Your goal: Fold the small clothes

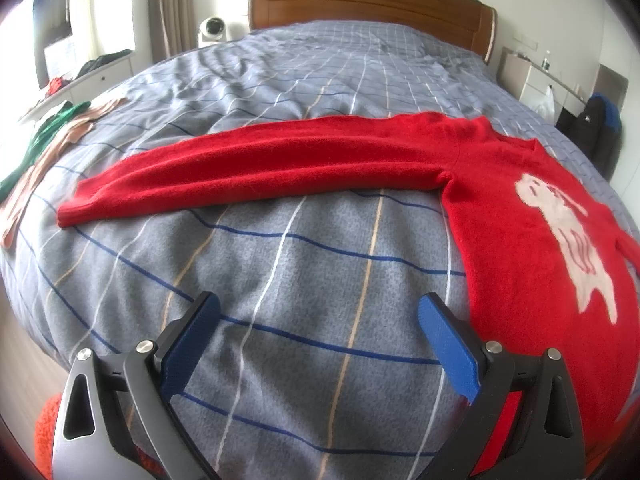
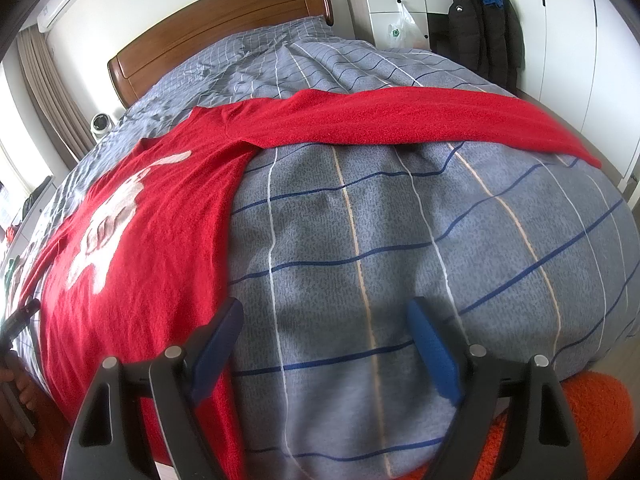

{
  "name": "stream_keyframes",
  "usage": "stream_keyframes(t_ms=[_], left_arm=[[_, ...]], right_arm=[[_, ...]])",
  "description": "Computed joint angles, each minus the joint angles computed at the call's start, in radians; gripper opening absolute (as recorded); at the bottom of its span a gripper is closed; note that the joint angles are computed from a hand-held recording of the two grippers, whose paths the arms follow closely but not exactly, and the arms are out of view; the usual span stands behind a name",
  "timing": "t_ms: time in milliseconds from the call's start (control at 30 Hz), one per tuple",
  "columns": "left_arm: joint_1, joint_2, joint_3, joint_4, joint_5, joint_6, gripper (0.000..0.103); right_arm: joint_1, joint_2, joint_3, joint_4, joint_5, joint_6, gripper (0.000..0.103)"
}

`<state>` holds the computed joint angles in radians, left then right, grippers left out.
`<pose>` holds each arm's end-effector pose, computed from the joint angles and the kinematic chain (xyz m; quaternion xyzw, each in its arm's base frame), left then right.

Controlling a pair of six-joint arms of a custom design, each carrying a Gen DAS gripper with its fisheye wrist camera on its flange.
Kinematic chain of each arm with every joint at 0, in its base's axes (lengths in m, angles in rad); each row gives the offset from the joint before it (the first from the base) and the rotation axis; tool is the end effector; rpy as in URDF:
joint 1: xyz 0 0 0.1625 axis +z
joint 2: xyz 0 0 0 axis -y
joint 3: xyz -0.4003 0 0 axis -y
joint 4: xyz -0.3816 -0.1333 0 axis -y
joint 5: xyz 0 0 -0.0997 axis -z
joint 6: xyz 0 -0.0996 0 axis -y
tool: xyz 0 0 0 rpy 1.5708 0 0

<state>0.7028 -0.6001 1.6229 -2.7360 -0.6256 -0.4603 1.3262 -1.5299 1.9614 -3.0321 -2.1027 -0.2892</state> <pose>-0.3470 -0.5745 0.0193 0.1481 0.8763 -0.3298 0.3185 -0.0378 -0.4934 0.4441 -0.1107 -0.8424 0.3980 0.3460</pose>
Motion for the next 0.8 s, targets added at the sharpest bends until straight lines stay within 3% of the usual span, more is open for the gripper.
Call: stream_keyframes(t_ms=[800], left_arm=[[0.001,-0.003,0.003,-0.004,0.001,0.008,0.1]], right_arm=[[-0.005,-0.023,0.011,0.002,0.036,0.026,0.083]])
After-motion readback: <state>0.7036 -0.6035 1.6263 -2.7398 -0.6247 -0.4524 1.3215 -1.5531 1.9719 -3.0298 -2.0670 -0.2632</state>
